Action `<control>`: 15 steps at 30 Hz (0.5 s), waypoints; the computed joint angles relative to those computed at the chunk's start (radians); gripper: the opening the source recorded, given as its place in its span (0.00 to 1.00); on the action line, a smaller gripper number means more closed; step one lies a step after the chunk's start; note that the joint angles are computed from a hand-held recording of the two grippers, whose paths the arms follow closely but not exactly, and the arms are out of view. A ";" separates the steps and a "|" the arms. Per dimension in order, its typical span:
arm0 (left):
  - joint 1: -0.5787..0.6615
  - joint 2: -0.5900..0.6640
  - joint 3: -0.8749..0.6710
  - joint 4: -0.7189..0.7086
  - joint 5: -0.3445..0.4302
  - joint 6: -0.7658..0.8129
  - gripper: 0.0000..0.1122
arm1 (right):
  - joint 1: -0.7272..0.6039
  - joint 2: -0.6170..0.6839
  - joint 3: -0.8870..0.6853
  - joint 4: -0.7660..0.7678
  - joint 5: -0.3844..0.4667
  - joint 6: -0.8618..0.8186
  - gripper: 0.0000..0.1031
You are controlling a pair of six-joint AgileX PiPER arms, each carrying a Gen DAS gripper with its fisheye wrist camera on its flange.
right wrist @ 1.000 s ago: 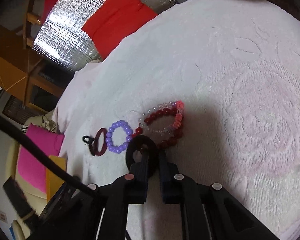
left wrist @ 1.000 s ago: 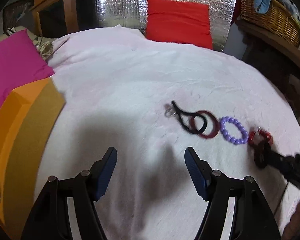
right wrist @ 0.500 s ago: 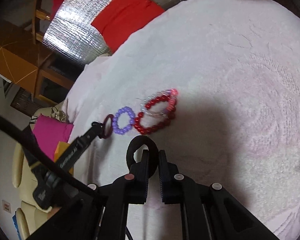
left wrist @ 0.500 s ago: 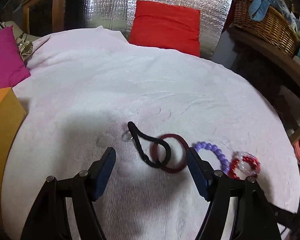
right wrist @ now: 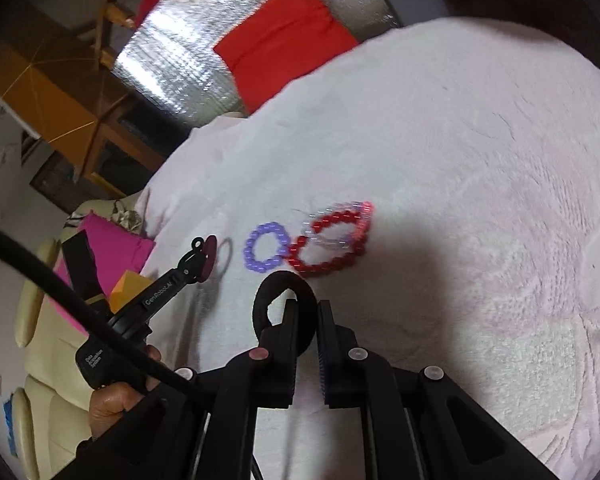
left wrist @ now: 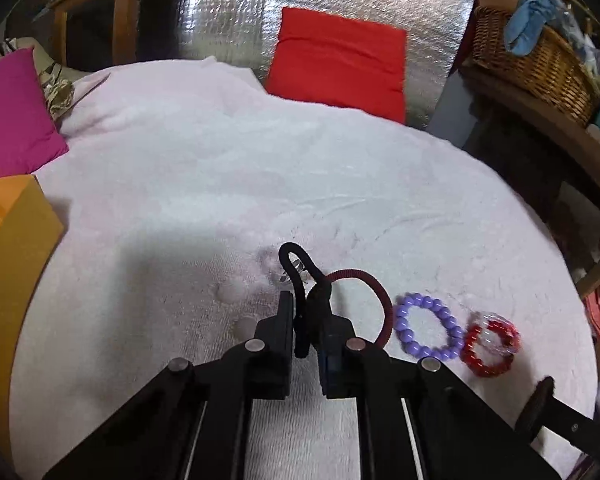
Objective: Organize jewelry
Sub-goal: 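Grasp the black rubber ring with the right tool while the left grasps the black cord tie, then carry the black cord tie into the orange box while the right tool drops the black ring there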
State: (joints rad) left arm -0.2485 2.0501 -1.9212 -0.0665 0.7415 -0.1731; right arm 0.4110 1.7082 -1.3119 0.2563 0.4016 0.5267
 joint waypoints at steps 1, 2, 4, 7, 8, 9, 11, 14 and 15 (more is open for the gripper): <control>0.003 -0.008 0.009 -0.029 0.000 0.041 0.10 | 0.008 0.002 -0.008 -0.018 0.001 0.016 0.09; 0.002 -0.021 0.026 -0.026 0.002 0.062 0.10 | 0.015 0.003 -0.012 -0.030 0.002 0.027 0.09; 0.004 -0.037 0.051 -0.026 0.010 0.093 0.10 | 0.028 0.011 -0.031 -0.049 0.008 0.053 0.10; 0.032 -0.040 0.051 -0.124 0.084 0.198 0.10 | 0.045 0.027 -0.058 -0.086 0.020 0.096 0.10; 0.034 -0.041 0.050 -0.131 0.104 0.218 0.11 | 0.050 0.032 -0.066 -0.099 0.024 0.111 0.10; 0.030 -0.053 0.064 -0.103 0.107 0.219 0.11 | 0.059 0.039 -0.078 -0.116 0.028 0.128 0.10; 0.022 -0.067 0.084 -0.062 0.100 0.213 0.14 | 0.068 0.051 -0.099 -0.137 0.039 0.145 0.10; 0.045 -0.082 0.101 -0.094 0.108 0.245 0.27 | 0.086 0.070 -0.127 -0.173 0.054 0.183 0.10; 0.055 -0.084 0.102 -0.115 0.118 0.259 0.41 | 0.092 0.075 -0.132 -0.181 0.057 0.191 0.10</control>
